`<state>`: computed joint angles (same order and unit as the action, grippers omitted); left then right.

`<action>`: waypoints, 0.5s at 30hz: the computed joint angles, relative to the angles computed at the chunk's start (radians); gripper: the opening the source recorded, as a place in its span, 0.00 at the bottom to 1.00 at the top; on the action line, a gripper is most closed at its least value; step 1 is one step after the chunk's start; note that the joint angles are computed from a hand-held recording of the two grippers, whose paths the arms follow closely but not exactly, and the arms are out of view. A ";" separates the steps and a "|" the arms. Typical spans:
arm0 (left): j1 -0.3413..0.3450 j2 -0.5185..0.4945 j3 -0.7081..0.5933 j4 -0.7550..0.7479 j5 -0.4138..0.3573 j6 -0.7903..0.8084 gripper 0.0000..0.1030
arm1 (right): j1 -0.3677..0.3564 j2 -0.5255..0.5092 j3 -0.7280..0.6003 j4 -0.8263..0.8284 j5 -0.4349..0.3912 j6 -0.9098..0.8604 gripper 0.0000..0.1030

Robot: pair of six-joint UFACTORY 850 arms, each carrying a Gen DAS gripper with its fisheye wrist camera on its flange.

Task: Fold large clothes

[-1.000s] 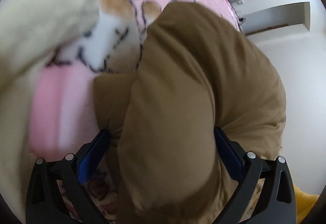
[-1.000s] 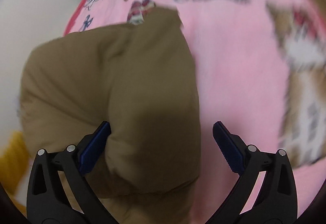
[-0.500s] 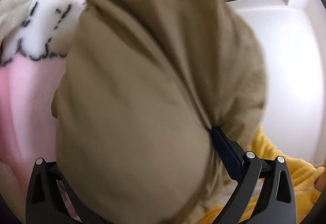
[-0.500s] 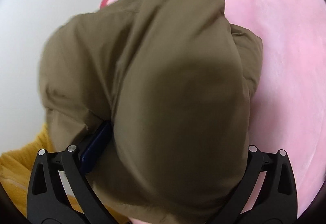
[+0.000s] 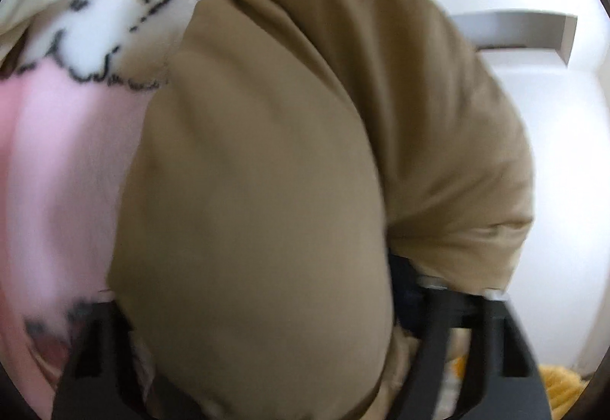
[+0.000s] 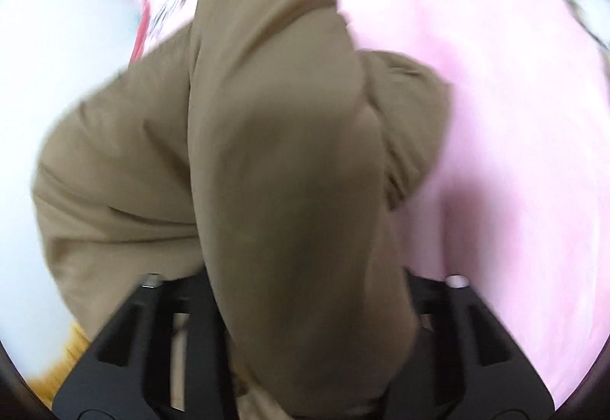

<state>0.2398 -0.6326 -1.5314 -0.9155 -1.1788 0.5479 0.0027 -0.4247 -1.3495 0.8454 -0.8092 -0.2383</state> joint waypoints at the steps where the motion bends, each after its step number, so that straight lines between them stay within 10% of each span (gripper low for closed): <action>1: -0.003 0.021 0.018 0.000 0.017 -0.022 0.42 | 0.013 0.025 0.013 -0.041 0.024 0.006 0.22; 5: -0.044 0.174 0.127 0.058 0.184 -0.055 0.20 | 0.039 0.125 0.046 -0.135 0.076 0.051 0.16; 15: -0.104 0.411 0.276 -0.218 0.239 0.061 0.16 | -0.086 0.522 0.253 -0.175 0.061 0.028 0.15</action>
